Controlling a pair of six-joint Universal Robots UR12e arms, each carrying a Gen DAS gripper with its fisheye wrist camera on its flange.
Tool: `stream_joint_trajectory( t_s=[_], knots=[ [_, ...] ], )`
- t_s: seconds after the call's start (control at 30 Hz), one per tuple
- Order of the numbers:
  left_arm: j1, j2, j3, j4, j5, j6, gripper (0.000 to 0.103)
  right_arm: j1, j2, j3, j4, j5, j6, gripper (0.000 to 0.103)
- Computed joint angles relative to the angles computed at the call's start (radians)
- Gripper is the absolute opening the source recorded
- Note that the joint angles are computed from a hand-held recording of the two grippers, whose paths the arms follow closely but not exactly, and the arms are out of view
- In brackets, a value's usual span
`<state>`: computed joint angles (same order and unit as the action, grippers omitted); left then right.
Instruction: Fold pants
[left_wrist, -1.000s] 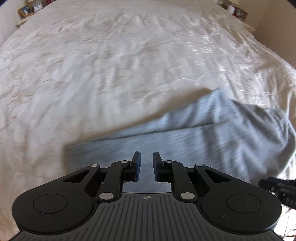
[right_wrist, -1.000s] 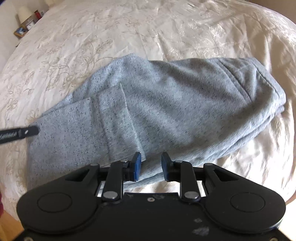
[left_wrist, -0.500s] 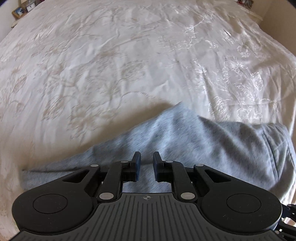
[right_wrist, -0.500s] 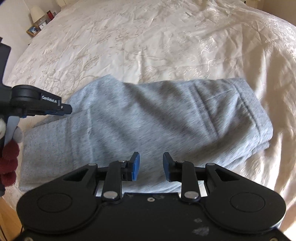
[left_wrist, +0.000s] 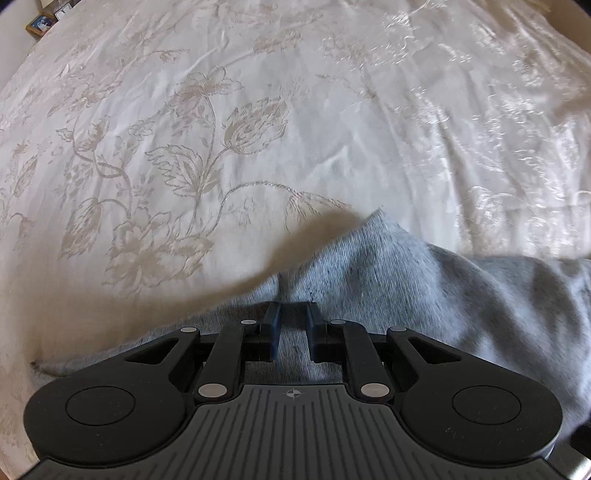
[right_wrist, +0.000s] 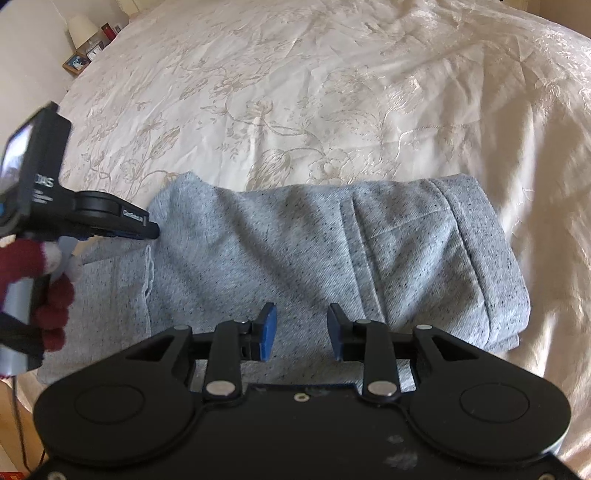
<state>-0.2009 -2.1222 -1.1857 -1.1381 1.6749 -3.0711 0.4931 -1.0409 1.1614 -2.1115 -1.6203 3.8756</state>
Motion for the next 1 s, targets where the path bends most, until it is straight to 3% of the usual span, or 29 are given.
stream_joint_trajectory(
  t_s=[0.17,0.27,0.37,0.5,0.67,0.77,0.87,1.0],
  knots=[
    [-0.011,-0.039,0.049,-0.013,0.038,0.018,0.015,-0.005,-0.018,0.026,-0.006,-0.008,0.016,0.045],
    [-0.015,-0.061,0.08,-0.024,0.05,0.03,0.015,-0.006,-0.042,0.057,-0.006,-0.046,0.031,0.048],
    [-0.016,-0.072,0.095,-0.031,0.055,0.036,0.015,-0.011,-0.078,0.102,-0.013,-0.09,0.093,0.058],
    [-0.021,-0.074,0.104,-0.026,0.068,0.056,0.016,-0.017,-0.119,0.151,0.005,-0.135,0.172,0.058],
    [-0.038,-0.021,0.032,0.109,0.078,0.127,0.016,-0.013,-0.119,0.165,-0.013,-0.191,0.17,0.05],
    [-0.046,0.029,-0.026,0.156,0.015,0.192,0.016,-0.017,-0.105,0.168,-0.023,-0.165,0.188,0.046],
    [-0.053,0.084,-0.094,0.182,-0.066,0.28,0.018,-0.013,-0.096,0.156,0.049,-0.168,0.284,0.044],
    [-0.051,0.142,-0.158,0.108,-0.207,0.366,0.019,-0.02,-0.123,0.2,0.005,-0.12,0.404,0.045]
  ],
)
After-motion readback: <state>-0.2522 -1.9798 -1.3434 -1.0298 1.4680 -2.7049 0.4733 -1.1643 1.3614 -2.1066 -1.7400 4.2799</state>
